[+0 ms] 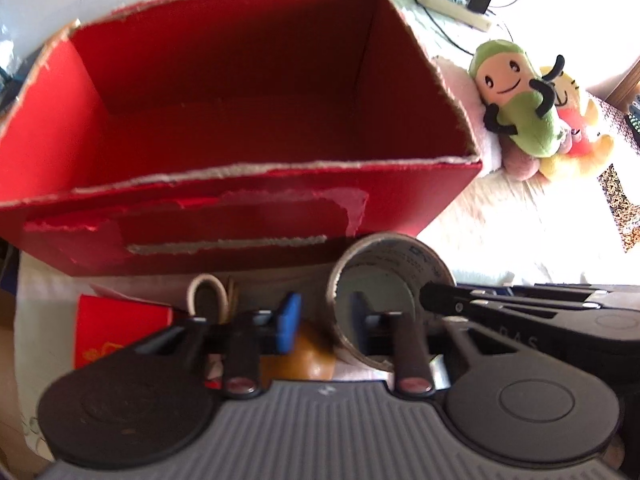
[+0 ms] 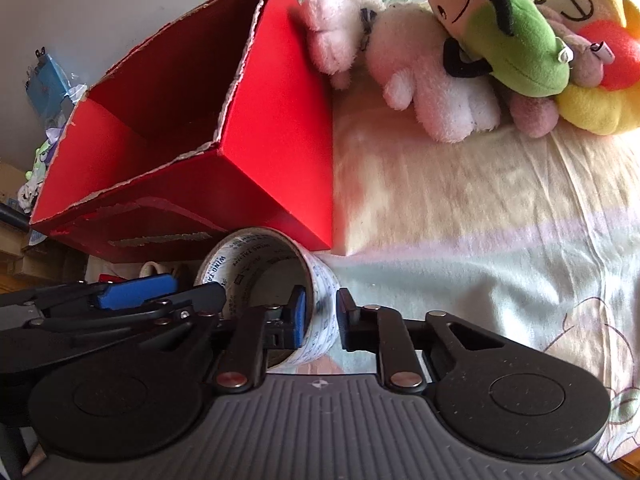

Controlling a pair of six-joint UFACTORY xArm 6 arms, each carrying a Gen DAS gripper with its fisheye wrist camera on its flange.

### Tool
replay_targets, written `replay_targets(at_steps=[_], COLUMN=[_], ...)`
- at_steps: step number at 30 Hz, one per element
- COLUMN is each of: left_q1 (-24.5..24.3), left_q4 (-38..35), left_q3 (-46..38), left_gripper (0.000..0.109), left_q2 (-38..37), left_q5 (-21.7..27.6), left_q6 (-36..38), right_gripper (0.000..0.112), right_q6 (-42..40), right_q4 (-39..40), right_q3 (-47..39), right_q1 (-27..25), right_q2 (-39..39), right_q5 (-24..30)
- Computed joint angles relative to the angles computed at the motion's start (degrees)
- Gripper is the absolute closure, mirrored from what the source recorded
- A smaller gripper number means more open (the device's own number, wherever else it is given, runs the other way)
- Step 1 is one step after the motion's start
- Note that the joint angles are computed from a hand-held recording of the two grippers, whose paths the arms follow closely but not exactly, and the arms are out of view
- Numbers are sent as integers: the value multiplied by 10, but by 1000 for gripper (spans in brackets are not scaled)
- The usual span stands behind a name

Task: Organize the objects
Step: 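Lift the tape roll with the right gripper and carry it into the red box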

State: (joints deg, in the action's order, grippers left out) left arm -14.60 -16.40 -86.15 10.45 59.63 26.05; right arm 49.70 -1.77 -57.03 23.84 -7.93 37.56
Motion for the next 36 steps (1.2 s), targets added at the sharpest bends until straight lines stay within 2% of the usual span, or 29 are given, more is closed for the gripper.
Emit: replay_targets(at_steps=[1, 2, 3, 7, 13, 21, 24, 28, 30, 33, 36], left_q1=[1, 2, 2, -2, -17, -36, -44, -40, -40, -35, -25], left_q4=[-3, -9, -11, -18, -51, -118, -137, -147, -140, -109, -88], left_q3=[-7, -12, -14, -9, -4, -23, -28, -50, -71, -107, -137], left_gripper=[96, 104, 106, 106, 106, 106, 106, 106, 106, 106, 106], left_q2=[5, 8, 8, -6, -38, -81, -85, -82, -63, -32, -3], left_q5=[9, 16, 17, 14, 14, 10, -22, -64, -88, -97, -104], left_q6=[-2, -2, -1, 8, 40, 79, 85, 78, 67, 37, 22], right_gripper=[99, 99, 99, 99, 100, 100, 100, 100, 100, 99, 99], right_q6=[-3, -7, -11, -27, -9, 64, 84, 95, 96, 92, 89], right_q4=[-4, -6, -7, -7, -38, -174, -210, -250, -266, -274, -279], right_q3=[-1, 0, 2, 10, 36, 54, 61, 51, 36, 12, -19], right_q1=[0, 0, -2, -8, -22, -32, -44, -65, -74, -77, -72], right_q2=[-1, -3, -8, -24, -74, -160, -179, -163, -141, -107, -64], right_q5=[2, -1, -3, -5, -2, 9, -12, -79, -120, -157, -175])
